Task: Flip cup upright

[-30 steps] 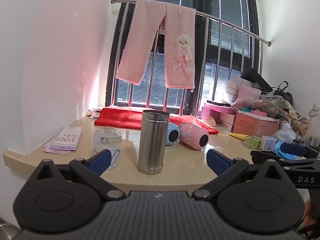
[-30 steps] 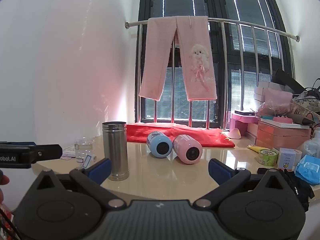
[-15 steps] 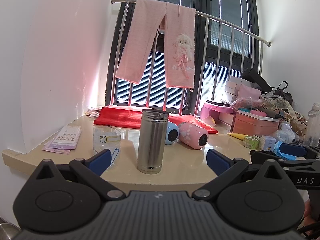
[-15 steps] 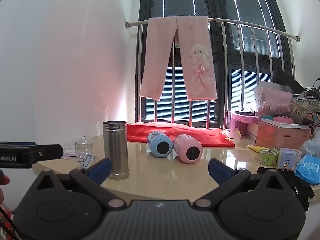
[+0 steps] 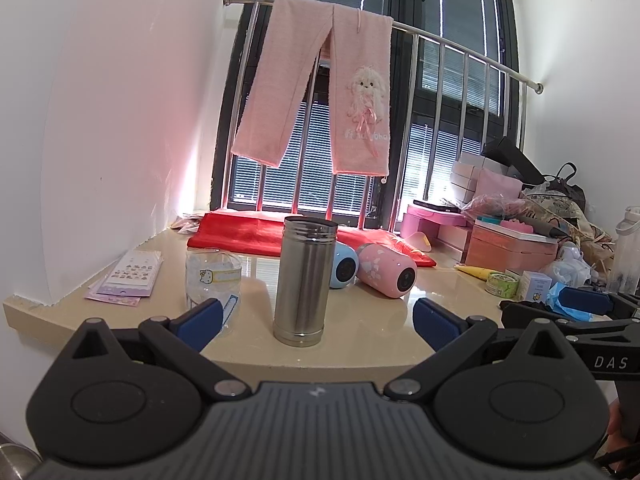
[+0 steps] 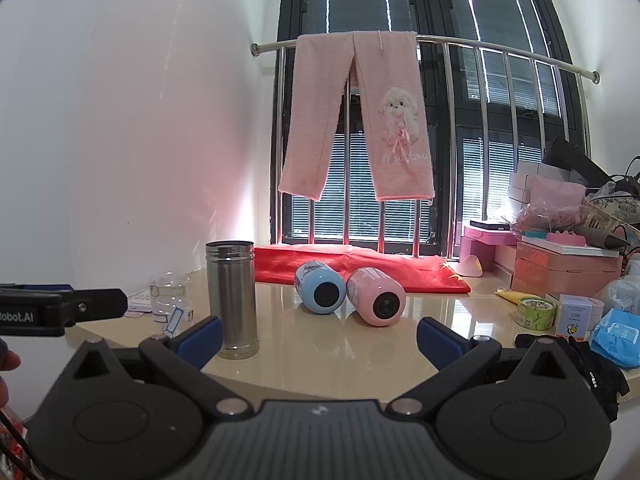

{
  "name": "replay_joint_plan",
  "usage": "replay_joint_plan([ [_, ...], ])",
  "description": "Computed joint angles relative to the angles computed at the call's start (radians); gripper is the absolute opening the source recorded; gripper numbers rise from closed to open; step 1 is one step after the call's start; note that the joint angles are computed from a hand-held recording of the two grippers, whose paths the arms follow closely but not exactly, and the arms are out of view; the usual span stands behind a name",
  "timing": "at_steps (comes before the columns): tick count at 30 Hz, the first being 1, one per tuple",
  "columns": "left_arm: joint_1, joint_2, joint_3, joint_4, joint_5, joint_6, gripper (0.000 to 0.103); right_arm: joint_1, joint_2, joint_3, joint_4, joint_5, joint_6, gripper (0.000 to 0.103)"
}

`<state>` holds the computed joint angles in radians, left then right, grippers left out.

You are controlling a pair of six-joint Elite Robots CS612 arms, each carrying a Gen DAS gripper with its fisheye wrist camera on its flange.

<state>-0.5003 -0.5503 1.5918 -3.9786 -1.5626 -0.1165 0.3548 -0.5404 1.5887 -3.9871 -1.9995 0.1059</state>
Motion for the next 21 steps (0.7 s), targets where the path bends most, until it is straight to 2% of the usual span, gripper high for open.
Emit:
replay_joint_plan([
  [21, -0.003, 0.002, 0.002, -0.007, 0.001, -0.004, 0.103, 0.000, 0.000, -0.001, 0.001, 0.000, 0.000, 0.103],
])
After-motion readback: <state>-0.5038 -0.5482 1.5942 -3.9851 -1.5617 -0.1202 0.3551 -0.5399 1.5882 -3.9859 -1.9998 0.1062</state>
